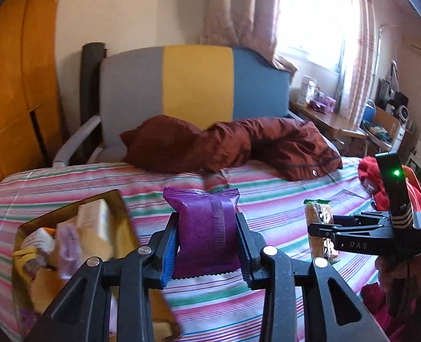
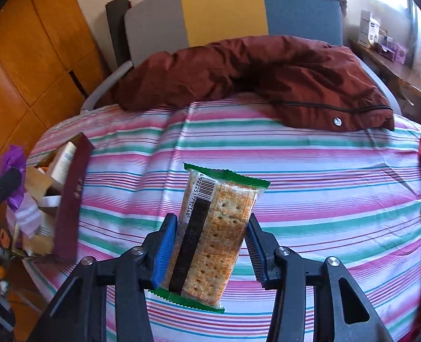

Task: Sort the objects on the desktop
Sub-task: 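Carry cracker packet and purple packet over the gold tray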

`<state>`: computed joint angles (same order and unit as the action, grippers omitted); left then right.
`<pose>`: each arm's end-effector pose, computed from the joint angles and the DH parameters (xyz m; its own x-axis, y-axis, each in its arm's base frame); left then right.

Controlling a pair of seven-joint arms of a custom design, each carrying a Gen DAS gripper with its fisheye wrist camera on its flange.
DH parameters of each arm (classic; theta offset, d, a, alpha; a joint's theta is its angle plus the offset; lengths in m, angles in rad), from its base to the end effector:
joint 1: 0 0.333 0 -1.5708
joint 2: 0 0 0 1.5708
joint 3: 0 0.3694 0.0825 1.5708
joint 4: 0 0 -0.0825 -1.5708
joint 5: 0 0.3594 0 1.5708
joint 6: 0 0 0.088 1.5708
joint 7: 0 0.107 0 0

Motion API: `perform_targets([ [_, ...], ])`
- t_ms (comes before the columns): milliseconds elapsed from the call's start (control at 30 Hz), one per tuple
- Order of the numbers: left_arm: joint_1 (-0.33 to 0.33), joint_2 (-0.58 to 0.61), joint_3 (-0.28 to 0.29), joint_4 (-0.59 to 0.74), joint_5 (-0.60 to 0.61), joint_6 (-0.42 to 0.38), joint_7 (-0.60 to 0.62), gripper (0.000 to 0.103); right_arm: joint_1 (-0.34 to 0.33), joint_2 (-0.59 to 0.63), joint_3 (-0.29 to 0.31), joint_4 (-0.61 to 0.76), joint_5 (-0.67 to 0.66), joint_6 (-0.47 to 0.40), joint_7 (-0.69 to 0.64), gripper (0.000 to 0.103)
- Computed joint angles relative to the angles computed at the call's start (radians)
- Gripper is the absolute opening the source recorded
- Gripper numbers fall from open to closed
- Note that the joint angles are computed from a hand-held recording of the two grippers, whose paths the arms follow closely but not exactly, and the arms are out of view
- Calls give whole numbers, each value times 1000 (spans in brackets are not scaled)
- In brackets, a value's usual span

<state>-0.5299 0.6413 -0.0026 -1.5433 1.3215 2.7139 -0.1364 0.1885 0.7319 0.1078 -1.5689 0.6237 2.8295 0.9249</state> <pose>0.6227 -0.4066 0.3702 0.0392 -0.9978 0.0542 -0.6071 -0.0668 -0.7918 0.7352 0.1727 0.3194 0.3902 -0.9000 -0.1942 -0.7961 -0.2238 -0.5623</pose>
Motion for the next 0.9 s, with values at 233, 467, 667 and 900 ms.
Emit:
perform_targets([
  [233,15,-109,4,-148,109,-52,-163,36,8,-25,85,-2,54,9,-80,48],
  [467,78,-194,-46,-278,181,-119,-290,36,44,-31,140,34,118,-13,-168,48],
  [667,132,-256,-83,-381,230,-160,-392,36,90,-20,151,86,145,-50,-197,48],
  [900,192,-302,-110,-473,246,-189,-490,37,148,36,145,220,136,-116,-165,48],
])
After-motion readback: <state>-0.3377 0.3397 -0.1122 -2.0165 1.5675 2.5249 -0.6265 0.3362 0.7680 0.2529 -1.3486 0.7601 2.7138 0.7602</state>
